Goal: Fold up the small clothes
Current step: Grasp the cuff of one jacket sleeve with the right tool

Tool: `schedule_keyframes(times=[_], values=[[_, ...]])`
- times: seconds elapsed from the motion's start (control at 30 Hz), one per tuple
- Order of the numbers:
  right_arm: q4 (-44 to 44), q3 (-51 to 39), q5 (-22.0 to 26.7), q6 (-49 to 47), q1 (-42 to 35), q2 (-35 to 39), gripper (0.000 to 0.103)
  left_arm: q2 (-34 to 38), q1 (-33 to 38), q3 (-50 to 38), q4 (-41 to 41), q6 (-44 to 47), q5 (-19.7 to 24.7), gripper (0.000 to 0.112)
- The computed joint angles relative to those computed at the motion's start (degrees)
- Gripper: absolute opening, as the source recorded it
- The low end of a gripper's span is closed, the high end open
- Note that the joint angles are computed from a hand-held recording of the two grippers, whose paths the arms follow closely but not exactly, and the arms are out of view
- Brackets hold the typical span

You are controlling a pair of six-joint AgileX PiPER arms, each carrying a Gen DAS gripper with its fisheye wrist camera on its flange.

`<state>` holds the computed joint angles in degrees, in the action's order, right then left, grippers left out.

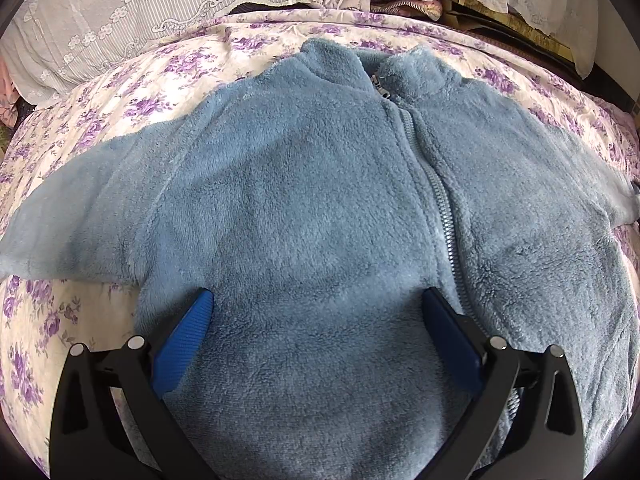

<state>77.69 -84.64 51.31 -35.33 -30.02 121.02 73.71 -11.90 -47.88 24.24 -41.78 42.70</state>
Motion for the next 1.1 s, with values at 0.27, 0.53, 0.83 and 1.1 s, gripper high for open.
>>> schedule_keyframes(times=[0.27,0.53,0.83,1.1], values=[[9.38,7.57,0.18,-14.04,-2.29,-4.27,0.012,-0.35,0.42,-0.50,-0.89,1.44,0.47,0.099],[-1.50,3.34,-3.68,-7.03,-1.32,-3.32,0.019,0.64,-0.59,-6.57,-6.02,6.13,5.05,0.099],[5.91,1.94,5.81,-9.67,-5.36,0.45,0.029,24.17,-21.24,-37.77,6.69,1.51,20.71,0.099],[8.37,-7.00,8.65,-7.99,-2.72,6.43,0.039,31.01,-22.38,-36.93,8.58,-5.95,15.23,0.099]])
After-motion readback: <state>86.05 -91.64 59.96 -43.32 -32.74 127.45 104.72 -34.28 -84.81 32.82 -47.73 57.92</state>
